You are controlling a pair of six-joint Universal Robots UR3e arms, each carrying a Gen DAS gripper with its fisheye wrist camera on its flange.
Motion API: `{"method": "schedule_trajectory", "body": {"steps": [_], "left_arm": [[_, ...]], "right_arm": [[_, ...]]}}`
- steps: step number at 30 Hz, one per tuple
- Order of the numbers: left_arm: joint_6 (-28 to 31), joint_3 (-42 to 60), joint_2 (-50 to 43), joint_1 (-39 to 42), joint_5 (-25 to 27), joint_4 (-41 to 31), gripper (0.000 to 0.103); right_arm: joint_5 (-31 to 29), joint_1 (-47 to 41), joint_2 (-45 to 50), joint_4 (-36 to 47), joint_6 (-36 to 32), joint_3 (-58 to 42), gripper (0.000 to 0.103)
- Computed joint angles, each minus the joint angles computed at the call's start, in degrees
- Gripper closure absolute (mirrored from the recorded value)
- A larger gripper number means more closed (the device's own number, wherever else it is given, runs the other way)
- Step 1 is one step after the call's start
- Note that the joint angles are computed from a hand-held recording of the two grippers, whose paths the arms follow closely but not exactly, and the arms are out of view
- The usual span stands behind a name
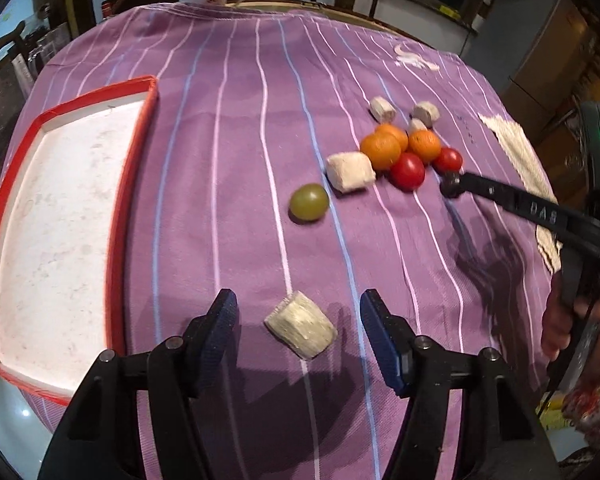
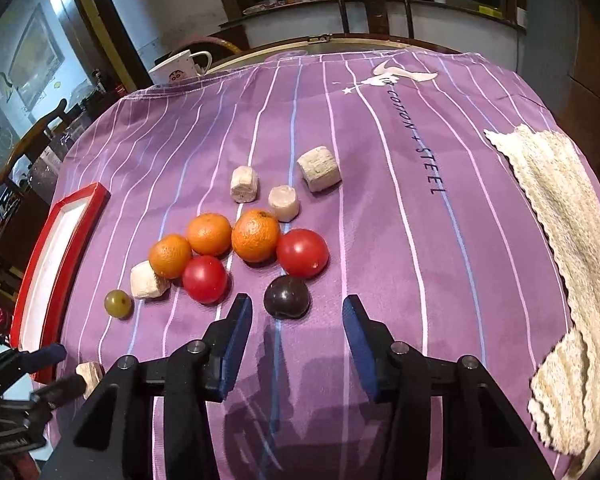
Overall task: Organize fruits
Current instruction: 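Close the left gripper on the white block while the right gripper grasps the dark plum, then carry the white block into the red-rimmed tray and open the left gripper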
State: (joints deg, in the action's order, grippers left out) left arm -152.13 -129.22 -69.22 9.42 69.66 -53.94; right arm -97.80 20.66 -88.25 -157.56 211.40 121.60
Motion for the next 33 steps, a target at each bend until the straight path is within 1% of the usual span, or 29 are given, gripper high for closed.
{"method": "schedule_trajectory", "body": {"steps": [8,12,13,14,15,16,17,20,23,27,30,33], "left_arm": [[0.2,-2.4,-1.8,0.4,-1.4,0.9,0.039],[-1.1,-4.0,-1.5,-1.9,0.8,4.7,0.039],[-1.5,-4.5,-1.5,-2.8,1.7,6.1,0.039],[-2.0,-5.1,-1.6,-3.9,2.9,8.0,0.041],[-2.7,-6.2,-1.5,-5.3,4.7,10.7,0.055],[-2.9,-6.6,-1.4,-6.0,5.8,12.1,0.064],[-2.6,-6.6,-1.7,-6.5,6.0,12.5,0.063],[-0.3,-6.2,0.9,-2.0,1.1,6.6,0.063],[1.2,-5.7,2.6,-0.1,-0.7,3.8,0.063],[4.3,-2.5,5.3,4.0,-4.9,-1.9,0.063],[6.9,0.8,6.4,8.7,-8.3,-6.6,0.063],[10.0,4.6,5.8,15.0,-10.4,-10.4,0.063]], "right_arm": [[0.1,-0.2,4.5,0.4,-2.6,-3.4,0.052],[-0.9,0.7,7.0,0.3,-2.5,-4.9,0.052],[-1.3,1.0,7.6,0.2,-2.4,-5.4,0.055],[-1.8,1.4,8.2,0.0,-2.2,-5.8,0.064],[-2.2,1.5,8.3,0.6,-2.2,-6.2,0.069],[-2.4,1.7,8.7,0.8,-2.1,-6.6,0.076],[-2.2,1.6,8.7,0.5,-2.1,-6.5,0.077],[-1.1,1.2,7.6,-0.1,-1.5,-5.3,0.078],[-1.1,1.6,5.8,0.9,-1.1,-4.8,0.078],[-2.4,4.2,2.6,3.9,0.8,-5.9,0.078],[-3.6,7.5,2.6,7.2,2.0,-10.2,0.078],[-5.0,12.0,5.4,10.3,2.7,-17.3,0.078]]}}
